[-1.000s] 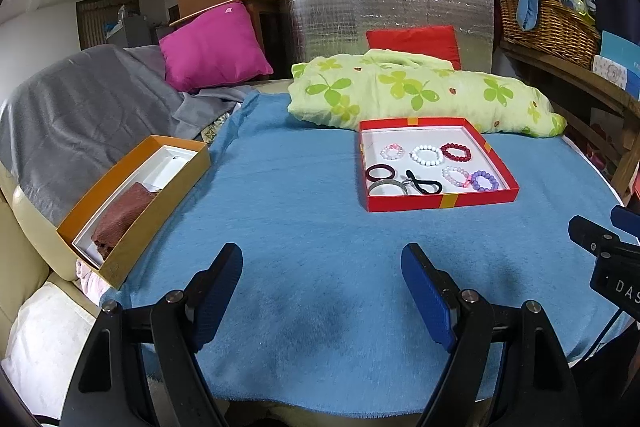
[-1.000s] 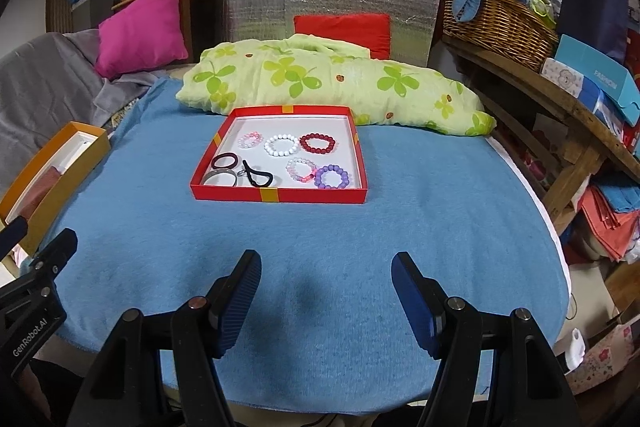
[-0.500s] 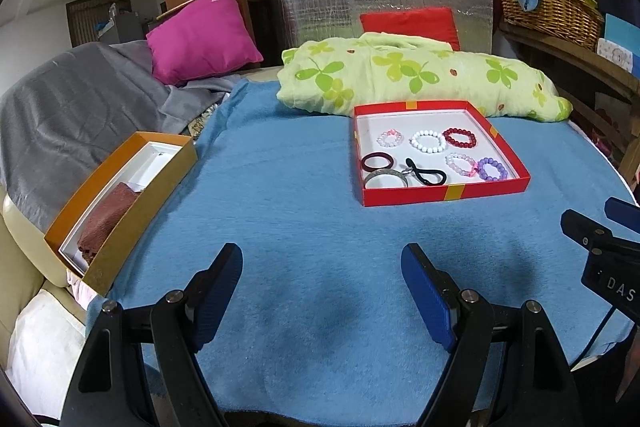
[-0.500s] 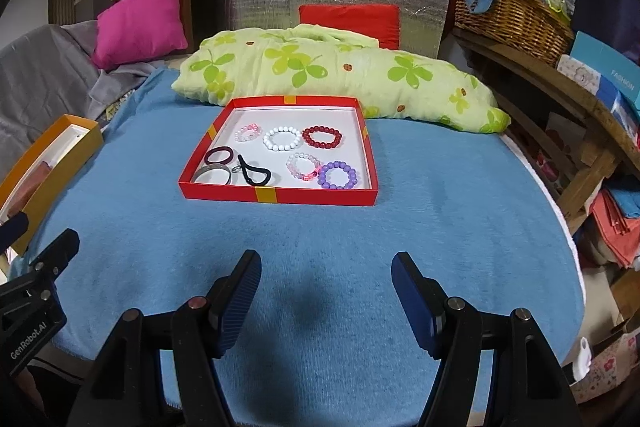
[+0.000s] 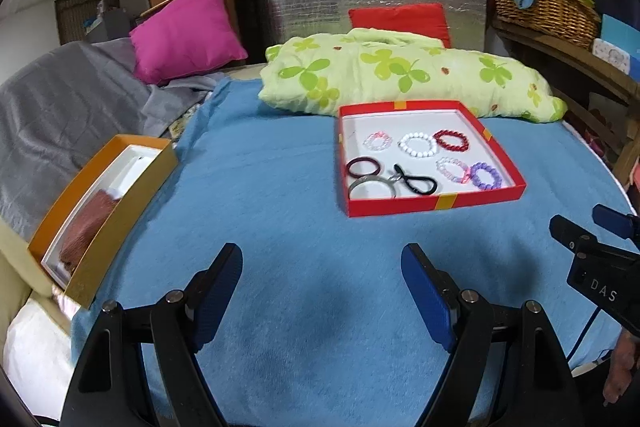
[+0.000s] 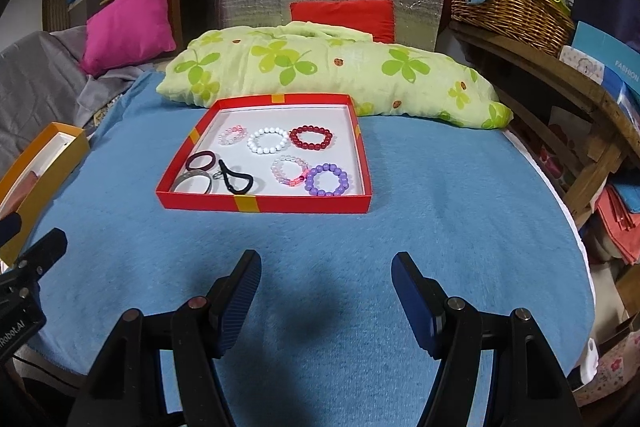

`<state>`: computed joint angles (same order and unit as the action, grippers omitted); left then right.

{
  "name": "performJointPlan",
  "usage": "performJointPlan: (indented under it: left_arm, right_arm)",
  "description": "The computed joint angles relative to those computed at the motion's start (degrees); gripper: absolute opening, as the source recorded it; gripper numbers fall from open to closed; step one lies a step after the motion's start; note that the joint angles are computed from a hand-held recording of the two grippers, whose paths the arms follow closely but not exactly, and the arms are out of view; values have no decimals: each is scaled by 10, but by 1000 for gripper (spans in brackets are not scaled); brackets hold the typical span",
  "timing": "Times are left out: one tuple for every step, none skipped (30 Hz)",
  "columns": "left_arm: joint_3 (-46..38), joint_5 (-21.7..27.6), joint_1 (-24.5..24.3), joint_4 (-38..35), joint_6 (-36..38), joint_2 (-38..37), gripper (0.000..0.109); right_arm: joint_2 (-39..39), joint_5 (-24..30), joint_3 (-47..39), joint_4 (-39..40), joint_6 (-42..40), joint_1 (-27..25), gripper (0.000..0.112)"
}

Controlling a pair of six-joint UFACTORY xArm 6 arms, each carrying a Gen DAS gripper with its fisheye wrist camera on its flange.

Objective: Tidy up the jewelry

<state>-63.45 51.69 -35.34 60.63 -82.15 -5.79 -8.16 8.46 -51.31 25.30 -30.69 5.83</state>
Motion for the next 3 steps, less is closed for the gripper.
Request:
performJointPlan:
  left_arm:
    - [-1,-10,10,4,2,-1,82]
    - [-2,-29,27,4,7,-3,82]
    - [1,-51,45,4,12,-5,82]
  right_arm:
    - [6,5,-8,12,-11,-2,71]
    - [14,14,-20,32,-30,-4,71]
    - [24,26,-34,51,-49,-9,71]
